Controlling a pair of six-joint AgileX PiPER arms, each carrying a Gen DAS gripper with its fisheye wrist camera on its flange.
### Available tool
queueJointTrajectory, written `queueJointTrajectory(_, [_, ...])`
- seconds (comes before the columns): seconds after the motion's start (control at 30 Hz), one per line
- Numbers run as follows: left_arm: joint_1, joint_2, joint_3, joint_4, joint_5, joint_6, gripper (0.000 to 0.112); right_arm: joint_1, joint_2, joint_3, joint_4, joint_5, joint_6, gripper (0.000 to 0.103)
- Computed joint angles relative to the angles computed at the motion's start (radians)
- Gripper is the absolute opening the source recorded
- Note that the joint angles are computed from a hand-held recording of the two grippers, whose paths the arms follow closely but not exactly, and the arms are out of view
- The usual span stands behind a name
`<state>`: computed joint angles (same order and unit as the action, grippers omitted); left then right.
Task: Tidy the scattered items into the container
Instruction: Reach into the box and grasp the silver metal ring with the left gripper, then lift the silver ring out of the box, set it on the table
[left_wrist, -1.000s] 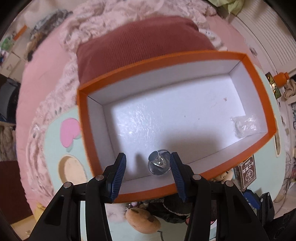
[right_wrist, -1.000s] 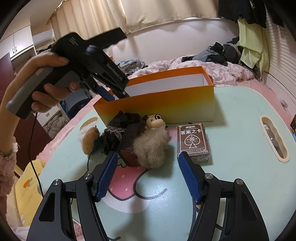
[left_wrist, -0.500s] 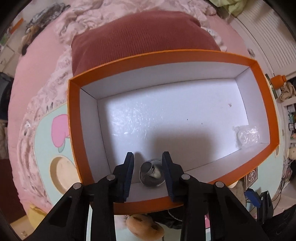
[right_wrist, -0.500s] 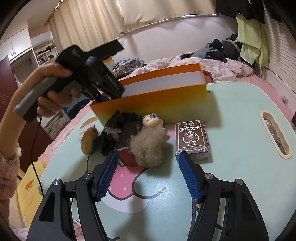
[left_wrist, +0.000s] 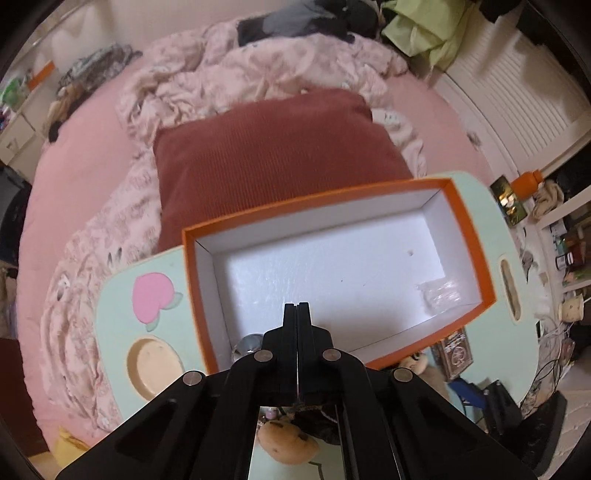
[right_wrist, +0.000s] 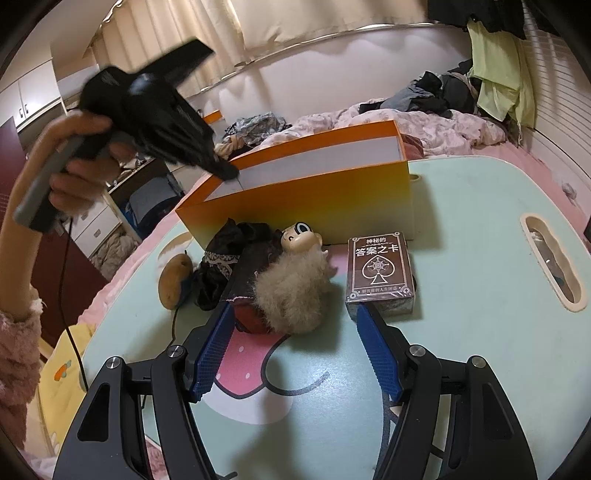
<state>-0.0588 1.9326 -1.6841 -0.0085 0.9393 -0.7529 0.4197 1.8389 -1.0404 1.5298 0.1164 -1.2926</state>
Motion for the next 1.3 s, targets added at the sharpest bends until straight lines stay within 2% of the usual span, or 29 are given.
queueJointTrajectory(0.03, [0.014, 0.018, -0.016, -0.041, 0.022, 0.035, 0.007, -0.001, 0.000, 0.000, -0.015, 0.001, 0.015, 0.069])
queueJointTrajectory(0.07, [0.030, 0.047, -0.049, -0.104, 0.061, 0.080, 0.026, -0.001, 0.000, 0.000, -0.024, 0.002, 0.024, 0.069])
queueJointTrajectory(0.13, [0.044, 0.081, -0.067, -0.150, 0.066, 0.104, 0.047, -0.003, -0.001, 0.001, -0.026, 0.003, 0.026, 0.069])
queueJointTrajectory(0.17, [0.040, 0.101, -0.084, -0.143, 0.072, 0.096, 0.048, -0.003, -0.001, 0.001, -0.026, 0.003, 0.026, 0.069])
queueJointTrajectory(0.27, [0.053, 0.156, -0.118, -0.205, 0.089, 0.105, 0.048, -0.004, 0.004, -0.005, -0.068, 0.007, 0.067, 0.069])
queueJointTrajectory(0.33, [0.068, 0.216, -0.163, -0.258, 0.127, 0.120, 0.047, -0.005, 0.006, -0.009, -0.105, 0.008, 0.106, 0.069])
queueJointTrajectory(0.4, [0.051, 0.267, -0.233, -0.188, 0.186, 0.058, 0.041, -0.009, 0.005, -0.010, -0.103, 0.010, 0.108, 0.069])
queueJointTrajectory(0.43, [0.050, 0.270, -0.241, -0.183, 0.190, 0.049, 0.042, -0.011, 0.005, -0.009, -0.093, 0.012, 0.100, 0.069])
queueJointTrajectory(0.47, [0.054, 0.272, -0.247, -0.192, 0.198, 0.052, 0.037, -0.013, 0.006, -0.010, -0.089, 0.013, 0.097, 0.069])
queueJointTrajectory(0.5, [0.058, 0.267, -0.241, -0.205, 0.191, 0.059, 0.030, -0.015, 0.007, -0.012, -0.095, 0.015, 0.106, 0.069])
queueJointTrajectory(0.53, [0.064, 0.262, -0.230, -0.232, 0.178, 0.075, 0.017, -0.016, 0.010, -0.016, -0.126, 0.019, 0.139, 0.069])
queueJointTrajectory(0.63, [0.044, 0.249, -0.230, -0.177, 0.166, 0.062, 0.016, -0.019, 0.015, -0.024, -0.196, 0.026, 0.207, 0.069])
queueJointTrajectory(0.73, [0.040, 0.231, -0.220, -0.151, 0.161, 0.052, 0.016, -0.024, 0.008, -0.018, -0.165, 0.027, 0.177, 0.069])
queueJointTrajectory(0.9, [0.045, 0.047, -0.072, -0.117, 0.024, 0.020, 0.016, -0.027, 0.004, -0.011, -0.103, 0.024, 0.121, 0.069])
queueJointTrajectory(1.0, [0.002, -0.049, -0.021, -0.057, -0.011, -0.014, 0.016, -0.025, 0.002, -0.010, -0.104, 0.019, 0.120, 0.069])
queueJointTrajectory(1.17, [-0.133, -0.128, 0.046, 0.090, -0.060, -0.107, 0.016, -0.027, 0.005, -0.012, -0.129, 0.021, 0.140, 0.069])
queueJointTrajectory(1.3, [-0.185, -0.155, 0.205, 0.146, -0.196, -0.184, 0.016, -0.022, 0.008, -0.014, -0.149, 0.016, 0.159, 0.069])
